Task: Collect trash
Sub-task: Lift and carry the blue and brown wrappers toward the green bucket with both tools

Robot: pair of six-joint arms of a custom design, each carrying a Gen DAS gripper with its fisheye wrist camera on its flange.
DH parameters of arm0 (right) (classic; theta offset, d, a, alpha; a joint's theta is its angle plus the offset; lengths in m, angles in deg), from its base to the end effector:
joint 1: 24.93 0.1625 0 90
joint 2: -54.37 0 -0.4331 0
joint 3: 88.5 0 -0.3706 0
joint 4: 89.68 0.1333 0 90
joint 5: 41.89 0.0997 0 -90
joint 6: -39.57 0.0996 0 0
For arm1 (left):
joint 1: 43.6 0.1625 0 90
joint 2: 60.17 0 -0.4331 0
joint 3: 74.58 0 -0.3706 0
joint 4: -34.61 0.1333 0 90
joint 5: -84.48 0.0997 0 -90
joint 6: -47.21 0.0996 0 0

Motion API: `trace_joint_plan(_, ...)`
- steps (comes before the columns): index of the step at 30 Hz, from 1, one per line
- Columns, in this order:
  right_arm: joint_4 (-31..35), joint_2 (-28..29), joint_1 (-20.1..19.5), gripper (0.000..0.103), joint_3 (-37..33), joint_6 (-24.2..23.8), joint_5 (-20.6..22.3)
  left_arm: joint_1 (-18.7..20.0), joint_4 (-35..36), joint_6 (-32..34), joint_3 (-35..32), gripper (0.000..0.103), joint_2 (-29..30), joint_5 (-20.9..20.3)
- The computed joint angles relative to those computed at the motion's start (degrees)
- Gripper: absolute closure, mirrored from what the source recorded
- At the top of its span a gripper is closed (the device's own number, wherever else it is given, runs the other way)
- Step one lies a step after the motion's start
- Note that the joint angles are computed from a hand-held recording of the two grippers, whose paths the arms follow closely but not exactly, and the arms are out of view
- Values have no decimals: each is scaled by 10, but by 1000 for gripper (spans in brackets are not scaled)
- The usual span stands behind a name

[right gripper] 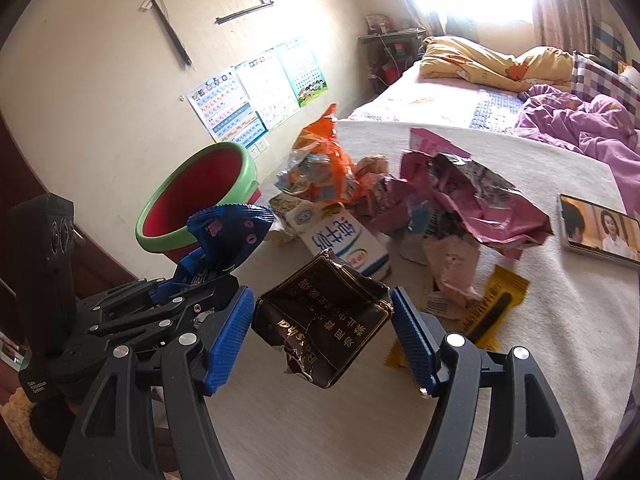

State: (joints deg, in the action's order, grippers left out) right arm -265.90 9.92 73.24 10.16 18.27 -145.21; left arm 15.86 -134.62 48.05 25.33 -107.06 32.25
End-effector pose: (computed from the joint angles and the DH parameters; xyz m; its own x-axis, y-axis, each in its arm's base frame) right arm 0.2033 -0.6394 0.1358 -0.8698 -0.3211 0.3746 -0.4685 0.7757 -0.4229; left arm -0.1595 -0.6526 0.1560 -0.8115 0.1800 -0.5559 0.4678 0.7702 -0.4336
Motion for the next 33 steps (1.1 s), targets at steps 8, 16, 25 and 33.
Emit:
trace_joint_plan(8,12,30,16,35,-35,1,-4,13,-5,7,-5,71,-14,23)
trace_joint_plan(16,22,60,32,35,-73,8,-10,27,-5,24,-12,71,-28,19)
trace_joint_plan(25,37,98,50,35,-112,25,-24,46,2,36,-18,71,-43,12)
trace_joint_plan(33,49,135,67,35,-158,33,-27,61,-4,60,-29,71,-55,15)
